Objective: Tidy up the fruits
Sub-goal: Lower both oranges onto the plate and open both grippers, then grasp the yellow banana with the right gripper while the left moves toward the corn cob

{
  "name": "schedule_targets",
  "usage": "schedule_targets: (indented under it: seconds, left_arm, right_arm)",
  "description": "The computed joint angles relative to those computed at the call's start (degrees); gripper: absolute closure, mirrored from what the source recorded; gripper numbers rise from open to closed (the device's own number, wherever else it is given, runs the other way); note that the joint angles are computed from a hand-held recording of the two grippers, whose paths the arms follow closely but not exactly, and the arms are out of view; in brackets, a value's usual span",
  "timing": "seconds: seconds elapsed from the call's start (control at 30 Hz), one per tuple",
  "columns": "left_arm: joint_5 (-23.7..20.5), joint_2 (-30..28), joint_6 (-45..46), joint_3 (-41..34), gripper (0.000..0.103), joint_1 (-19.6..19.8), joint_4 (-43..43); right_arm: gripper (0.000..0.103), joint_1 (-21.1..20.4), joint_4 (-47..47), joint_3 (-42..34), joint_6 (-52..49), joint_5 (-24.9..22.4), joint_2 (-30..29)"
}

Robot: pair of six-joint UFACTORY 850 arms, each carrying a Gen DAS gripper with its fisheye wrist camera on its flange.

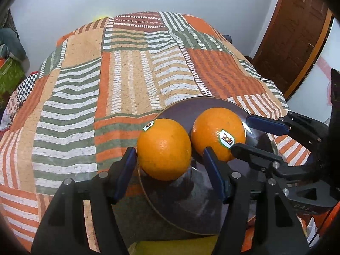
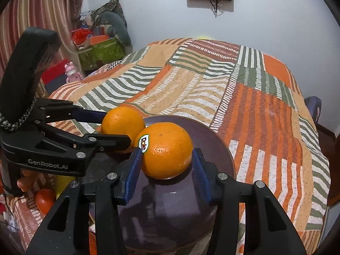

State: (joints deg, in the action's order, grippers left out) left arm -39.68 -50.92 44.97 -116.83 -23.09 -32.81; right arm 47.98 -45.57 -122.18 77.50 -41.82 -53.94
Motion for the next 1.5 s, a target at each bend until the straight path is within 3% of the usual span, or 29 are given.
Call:
schedule_targets:
  seconds: [0.2, 0.33, 0.5, 0.77, 1.07, 1.37, 1.5]
  left_arm:
    - [1.75, 3.64, 2.49, 4.34, 0.038, 0.63, -2.15]
    - [4.29, 8.34, 6.12, 10.24, 0.038, 1.44, -4.58]
    - [9.98, 16.11, 15.04, 20.85, 0.025, 2.91, -11.32]
    - [11.64, 22.72, 17.87, 30.67, 0.021, 4.03, -10.51]
    - [7.41, 22.73, 13.26, 33.79, 0.021, 3.32, -5.87]
    - [10.05, 19.17, 4.94, 30.82, 0.02, -0.14, -0.02]
    - [10.54, 17.72, 4.19, 29.34, 0.01, 0.12, -0.22]
  right_arm:
    - [0.058, 0.93, -3.47, 3.49, 5.43, -0.66, 2.78]
    - [0.057, 2.66, -5.65, 5.2, 7.62, -5.21, 4.54]
    - [0.052, 5.29, -6.97, 8.02, 9.46, -9.24, 6.98]
    - [0.049, 9.01, -6.24, 9.81, 9.2, -13.07, 8.55]
    - [0.048, 11.4, -3.43, 13.8, 16.49, -10.52, 9.73]
    - [0.044, 11.99, -2.99, 15.61, 21.0, -7.64, 9.87]
    - [0.044, 11.69, -2.69, 14.76, 19.98, -6.37, 8.76]
